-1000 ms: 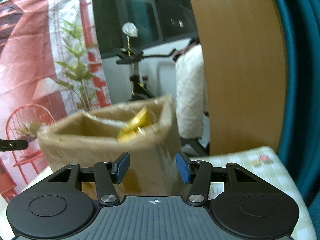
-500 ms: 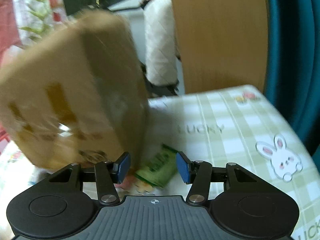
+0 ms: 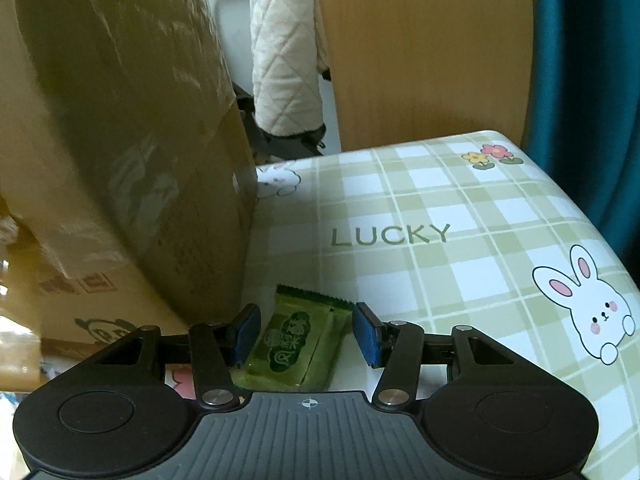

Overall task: Organize snacks
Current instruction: 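Return both tools to the table beside the box, then grasp clear bag with dark snack with left tool while right tool grasps green snack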

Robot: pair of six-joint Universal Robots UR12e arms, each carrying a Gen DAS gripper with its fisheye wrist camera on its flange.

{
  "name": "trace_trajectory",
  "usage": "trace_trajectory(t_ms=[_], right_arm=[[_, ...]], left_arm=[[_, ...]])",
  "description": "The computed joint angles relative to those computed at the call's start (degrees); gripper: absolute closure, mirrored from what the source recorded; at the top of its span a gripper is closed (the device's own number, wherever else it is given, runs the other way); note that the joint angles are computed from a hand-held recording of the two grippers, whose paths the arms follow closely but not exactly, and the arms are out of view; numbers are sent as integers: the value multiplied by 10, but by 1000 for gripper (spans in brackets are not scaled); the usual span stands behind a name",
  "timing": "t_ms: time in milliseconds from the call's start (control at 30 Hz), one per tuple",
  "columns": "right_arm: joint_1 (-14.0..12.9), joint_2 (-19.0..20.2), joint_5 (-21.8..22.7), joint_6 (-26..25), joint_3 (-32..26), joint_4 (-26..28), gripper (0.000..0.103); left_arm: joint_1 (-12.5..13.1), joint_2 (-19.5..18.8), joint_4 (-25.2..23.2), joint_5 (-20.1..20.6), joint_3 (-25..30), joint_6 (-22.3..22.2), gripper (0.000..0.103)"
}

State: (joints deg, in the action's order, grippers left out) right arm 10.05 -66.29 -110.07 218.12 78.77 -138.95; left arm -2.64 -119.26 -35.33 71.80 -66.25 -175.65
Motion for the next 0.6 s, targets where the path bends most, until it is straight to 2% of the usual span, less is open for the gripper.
trace_trajectory(t_ms=[233,267,333,600], right_arm=[[10,4,-26,-22,-3,8,56],[12,4,-30,-26,-1,7,58],[17,2,-39,-34,4,0,69],[36,-14,-53,-28,34,-31,69]], left_arm=[[0,3,-11,-11,-4,5,35],[0,4,-13,-14,-5,6,35],[0,4,-18,-19,-7,7,35],[-3,7,-52,-46,-16,22,34]])
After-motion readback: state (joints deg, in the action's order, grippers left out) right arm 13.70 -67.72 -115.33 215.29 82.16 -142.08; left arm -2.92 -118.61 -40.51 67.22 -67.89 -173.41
